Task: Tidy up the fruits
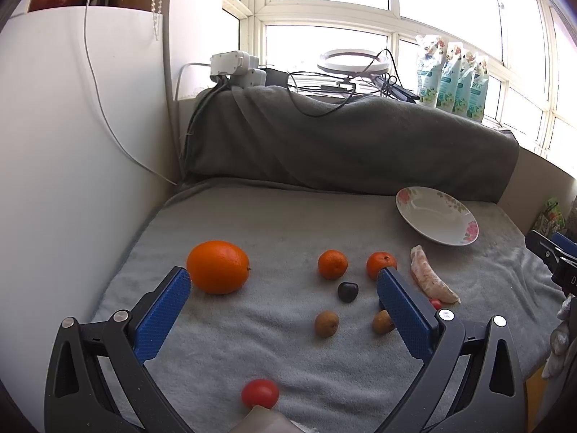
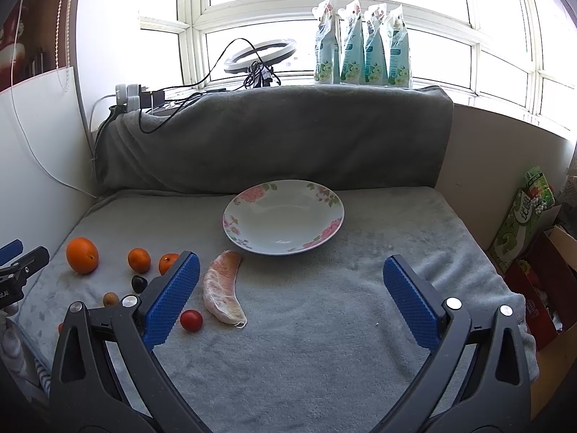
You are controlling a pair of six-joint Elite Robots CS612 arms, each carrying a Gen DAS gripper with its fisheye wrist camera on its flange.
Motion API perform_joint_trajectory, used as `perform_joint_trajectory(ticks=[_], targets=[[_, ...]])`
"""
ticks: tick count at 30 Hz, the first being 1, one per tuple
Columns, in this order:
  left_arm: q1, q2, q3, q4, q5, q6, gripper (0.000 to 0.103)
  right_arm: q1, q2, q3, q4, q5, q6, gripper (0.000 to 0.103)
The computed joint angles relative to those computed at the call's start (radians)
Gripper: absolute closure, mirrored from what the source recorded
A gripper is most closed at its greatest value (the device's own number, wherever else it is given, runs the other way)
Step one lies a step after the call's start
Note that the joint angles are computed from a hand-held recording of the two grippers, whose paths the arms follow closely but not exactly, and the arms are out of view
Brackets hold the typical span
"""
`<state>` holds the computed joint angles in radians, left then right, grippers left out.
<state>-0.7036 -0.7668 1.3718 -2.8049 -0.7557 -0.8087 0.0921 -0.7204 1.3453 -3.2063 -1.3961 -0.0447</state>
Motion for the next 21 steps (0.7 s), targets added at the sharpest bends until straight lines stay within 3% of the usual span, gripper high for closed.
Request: perform_joint_trajectory(ticks=[21], targets=[[0.002,0.003,-0.003,0.016,-0.016,-0.014,0.001,-0.004,0.002,-0.007,0.032,0.039,0.005,0.000]])
